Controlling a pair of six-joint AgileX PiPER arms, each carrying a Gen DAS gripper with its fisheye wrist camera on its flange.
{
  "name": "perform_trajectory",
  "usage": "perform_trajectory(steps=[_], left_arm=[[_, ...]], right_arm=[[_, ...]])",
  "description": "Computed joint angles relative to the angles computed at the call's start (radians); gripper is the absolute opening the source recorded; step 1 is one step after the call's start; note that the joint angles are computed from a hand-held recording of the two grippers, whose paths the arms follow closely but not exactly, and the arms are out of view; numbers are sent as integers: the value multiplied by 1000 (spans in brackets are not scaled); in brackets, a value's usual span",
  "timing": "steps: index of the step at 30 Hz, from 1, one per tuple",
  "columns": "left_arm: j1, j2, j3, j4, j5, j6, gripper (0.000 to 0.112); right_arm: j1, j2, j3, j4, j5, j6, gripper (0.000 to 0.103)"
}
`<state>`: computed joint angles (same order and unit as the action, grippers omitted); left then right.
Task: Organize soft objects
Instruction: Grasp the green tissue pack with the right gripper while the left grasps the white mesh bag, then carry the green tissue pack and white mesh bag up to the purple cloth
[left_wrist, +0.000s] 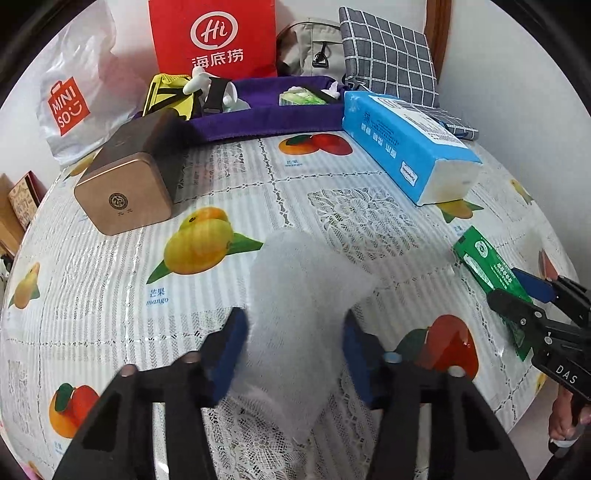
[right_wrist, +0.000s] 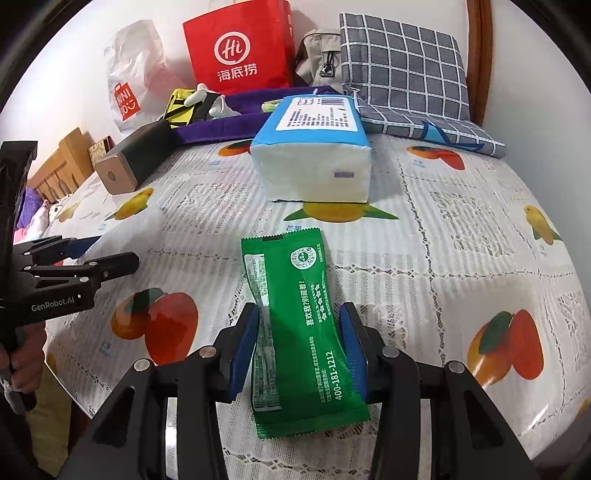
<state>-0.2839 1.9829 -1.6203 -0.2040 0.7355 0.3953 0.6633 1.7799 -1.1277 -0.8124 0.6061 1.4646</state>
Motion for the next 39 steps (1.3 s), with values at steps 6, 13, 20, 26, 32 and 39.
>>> perform_trajectory(steps=[6, 13, 20, 26, 32, 39], left_arm=[[17, 13, -52, -25, 89, -6, 15], [62, 11, -62, -111, 162, 64, 10], [106, -6, -47, -125, 192, 111, 10], [168, 11, -75, -166, 229, 173, 10], [226, 49, -141, -186, 273, 200, 10], [271, 95, -226, -227, 332, 216, 10]], right_arm=[[-4, -16, 14, 17, -10, 13, 44], [-22, -45, 28, 74, -26, 3, 44], [9, -50, -16, 57, 45, 27, 44], [48, -26, -98, 53, 128, 29, 44], [57, -6, -154, 69, 141, 38, 44], [56, 14, -208, 92, 167, 36, 44]])
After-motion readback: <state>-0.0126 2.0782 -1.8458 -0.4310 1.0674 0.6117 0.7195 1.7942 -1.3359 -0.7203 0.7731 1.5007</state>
